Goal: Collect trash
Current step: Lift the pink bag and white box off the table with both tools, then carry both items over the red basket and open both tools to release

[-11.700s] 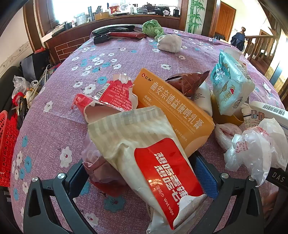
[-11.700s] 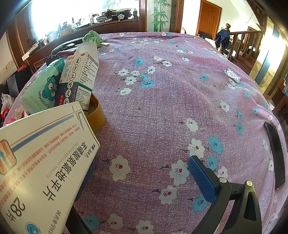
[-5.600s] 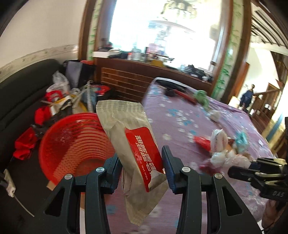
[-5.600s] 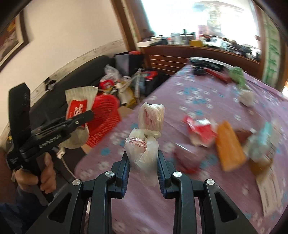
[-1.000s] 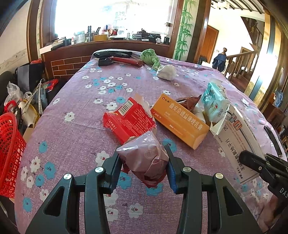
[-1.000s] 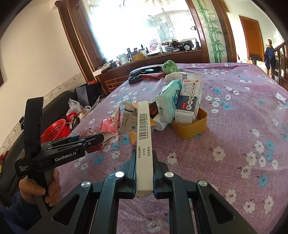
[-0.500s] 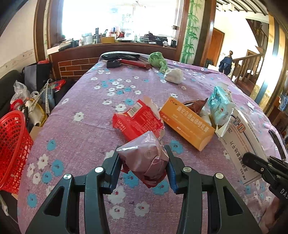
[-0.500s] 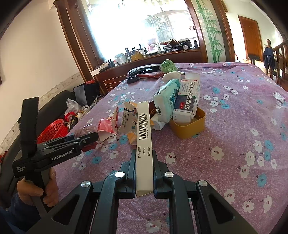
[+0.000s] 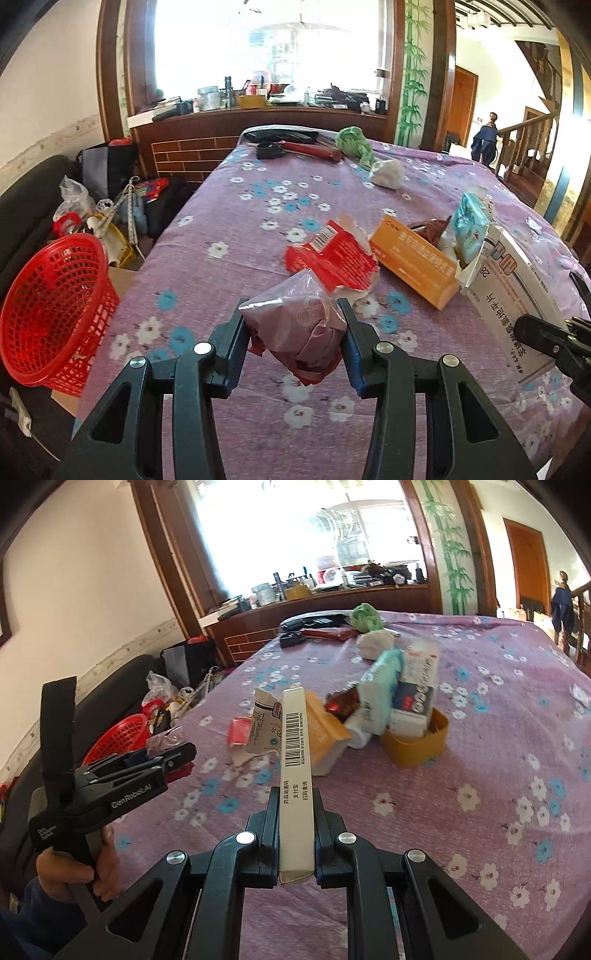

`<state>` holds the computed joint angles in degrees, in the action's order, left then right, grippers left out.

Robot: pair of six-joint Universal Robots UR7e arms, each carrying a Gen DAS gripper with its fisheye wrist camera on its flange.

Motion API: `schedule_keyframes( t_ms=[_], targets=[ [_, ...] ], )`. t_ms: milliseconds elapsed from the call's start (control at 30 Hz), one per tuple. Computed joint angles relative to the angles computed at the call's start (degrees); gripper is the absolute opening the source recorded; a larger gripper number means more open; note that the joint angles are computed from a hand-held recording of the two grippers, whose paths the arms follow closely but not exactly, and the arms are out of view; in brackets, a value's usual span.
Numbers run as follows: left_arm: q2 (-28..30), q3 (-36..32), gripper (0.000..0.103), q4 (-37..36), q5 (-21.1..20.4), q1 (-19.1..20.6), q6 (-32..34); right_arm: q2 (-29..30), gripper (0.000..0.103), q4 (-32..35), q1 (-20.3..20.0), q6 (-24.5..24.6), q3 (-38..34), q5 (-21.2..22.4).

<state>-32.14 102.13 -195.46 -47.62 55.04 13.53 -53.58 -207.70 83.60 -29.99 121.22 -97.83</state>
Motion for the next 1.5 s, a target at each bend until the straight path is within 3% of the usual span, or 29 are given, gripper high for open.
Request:
schedule_keyframes(
  t_ms=[500, 867, 1100, 1500],
  targets=[
    [-2.6, 1.7, 0.044, -2.9, 2.8, 1.4, 0.3, 2.1, 0.014, 8.2, 4.0, 0.7, -4.3, 0.0],
    [-4.9, 3.0, 0.044, -3.7, 3.0, 2.7, -0.3, 4.0, 0.014, 10.1, 6.2, 0.4, -6.4, -0.7],
    [-9.3, 4.6, 0.044, -3.6, 2.3, 4.2, -1.8, 4.5, 0.015, 14.0, 8.4, 0.9, -9.3, 0.4],
    [-16.2, 3.9, 0.044, -2.2, 5.2, 10.3, -3.0, 13.2, 0.015, 26.9, 15.8, 1.2, -24.5, 3.6]
  ],
)
